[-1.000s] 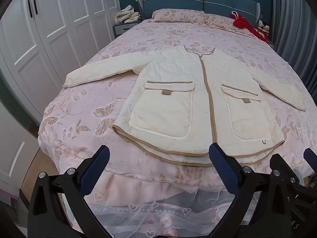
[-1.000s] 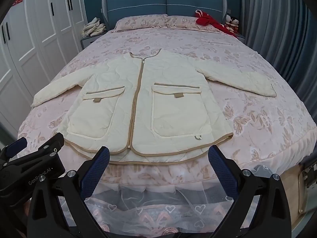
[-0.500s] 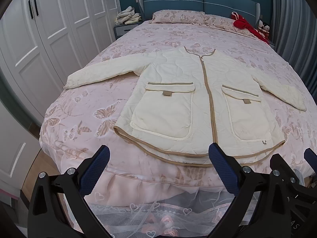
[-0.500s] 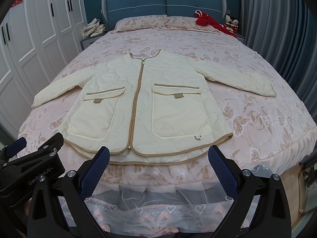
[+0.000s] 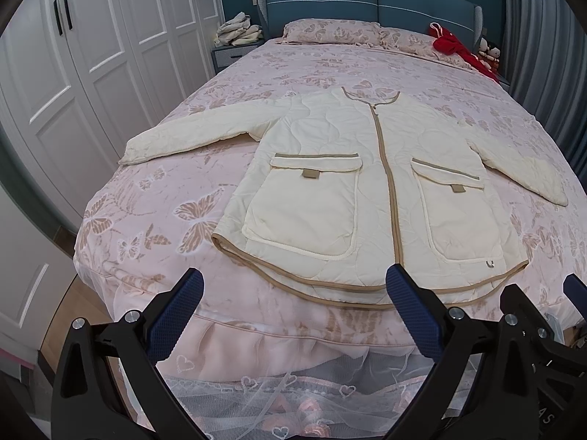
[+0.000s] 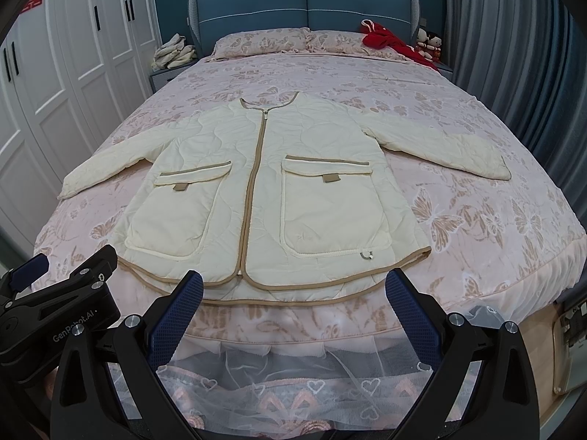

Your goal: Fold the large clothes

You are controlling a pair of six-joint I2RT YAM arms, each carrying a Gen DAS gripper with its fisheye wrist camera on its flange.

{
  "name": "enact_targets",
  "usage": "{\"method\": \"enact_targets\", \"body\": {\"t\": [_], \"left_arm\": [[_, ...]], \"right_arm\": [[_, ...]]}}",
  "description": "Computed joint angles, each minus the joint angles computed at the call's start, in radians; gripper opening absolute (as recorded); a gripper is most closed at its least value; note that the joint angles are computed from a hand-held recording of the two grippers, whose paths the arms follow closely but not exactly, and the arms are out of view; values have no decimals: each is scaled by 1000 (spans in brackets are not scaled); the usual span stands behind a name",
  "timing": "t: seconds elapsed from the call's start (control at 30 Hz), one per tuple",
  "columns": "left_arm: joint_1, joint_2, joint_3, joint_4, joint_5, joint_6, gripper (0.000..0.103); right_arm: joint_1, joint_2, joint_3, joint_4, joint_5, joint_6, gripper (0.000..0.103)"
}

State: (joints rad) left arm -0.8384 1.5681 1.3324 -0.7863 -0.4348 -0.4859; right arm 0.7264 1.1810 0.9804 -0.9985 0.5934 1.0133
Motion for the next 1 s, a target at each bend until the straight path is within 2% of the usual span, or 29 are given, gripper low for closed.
{"method": "enact_targets", "body": {"t": [1.0], "left_arm": [[-1, -5, -9, 5, -4, -2, 96]], "right_arm": [[-1, 5, 3, 3, 1, -1, 98]]}}
